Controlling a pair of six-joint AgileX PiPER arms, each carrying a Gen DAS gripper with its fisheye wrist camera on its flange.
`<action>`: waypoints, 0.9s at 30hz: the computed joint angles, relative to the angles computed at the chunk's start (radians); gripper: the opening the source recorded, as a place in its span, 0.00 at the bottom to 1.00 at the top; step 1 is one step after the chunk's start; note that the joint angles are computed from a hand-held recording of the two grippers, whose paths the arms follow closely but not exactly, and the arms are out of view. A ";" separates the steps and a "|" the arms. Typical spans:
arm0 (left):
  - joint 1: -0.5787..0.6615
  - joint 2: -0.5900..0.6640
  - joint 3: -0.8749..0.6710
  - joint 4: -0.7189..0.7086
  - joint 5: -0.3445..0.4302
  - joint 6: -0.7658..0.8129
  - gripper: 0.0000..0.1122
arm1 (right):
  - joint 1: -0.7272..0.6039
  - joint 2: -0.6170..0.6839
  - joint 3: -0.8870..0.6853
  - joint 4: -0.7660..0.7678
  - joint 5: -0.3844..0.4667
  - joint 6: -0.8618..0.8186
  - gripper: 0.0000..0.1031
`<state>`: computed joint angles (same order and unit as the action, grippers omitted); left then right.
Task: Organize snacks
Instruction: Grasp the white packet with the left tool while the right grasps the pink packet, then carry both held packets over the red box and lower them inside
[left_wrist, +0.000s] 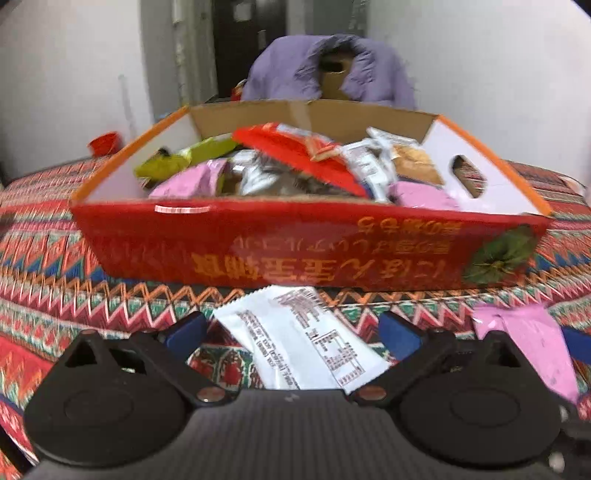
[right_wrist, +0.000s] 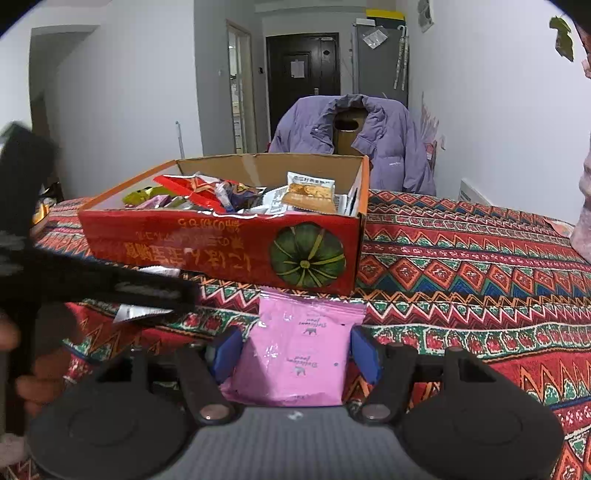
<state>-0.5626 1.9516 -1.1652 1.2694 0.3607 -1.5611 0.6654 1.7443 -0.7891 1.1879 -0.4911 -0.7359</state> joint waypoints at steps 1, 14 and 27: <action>-0.012 0.003 0.004 0.056 0.028 -0.068 0.77 | -0.001 0.006 0.001 -0.012 -0.001 0.011 0.64; -0.058 -0.276 0.294 0.170 0.010 -0.171 0.53 | 0.042 -0.093 0.067 -0.029 0.039 0.017 0.61; -0.472 -1.086 0.739 -0.075 0.455 -0.087 0.53 | 0.665 -0.406 0.257 0.422 -0.340 -0.110 0.61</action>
<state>-1.0347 0.8654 -0.4266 1.1946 0.8159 -1.6478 1.3300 1.3386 -0.5316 1.6100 -0.8312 -0.8463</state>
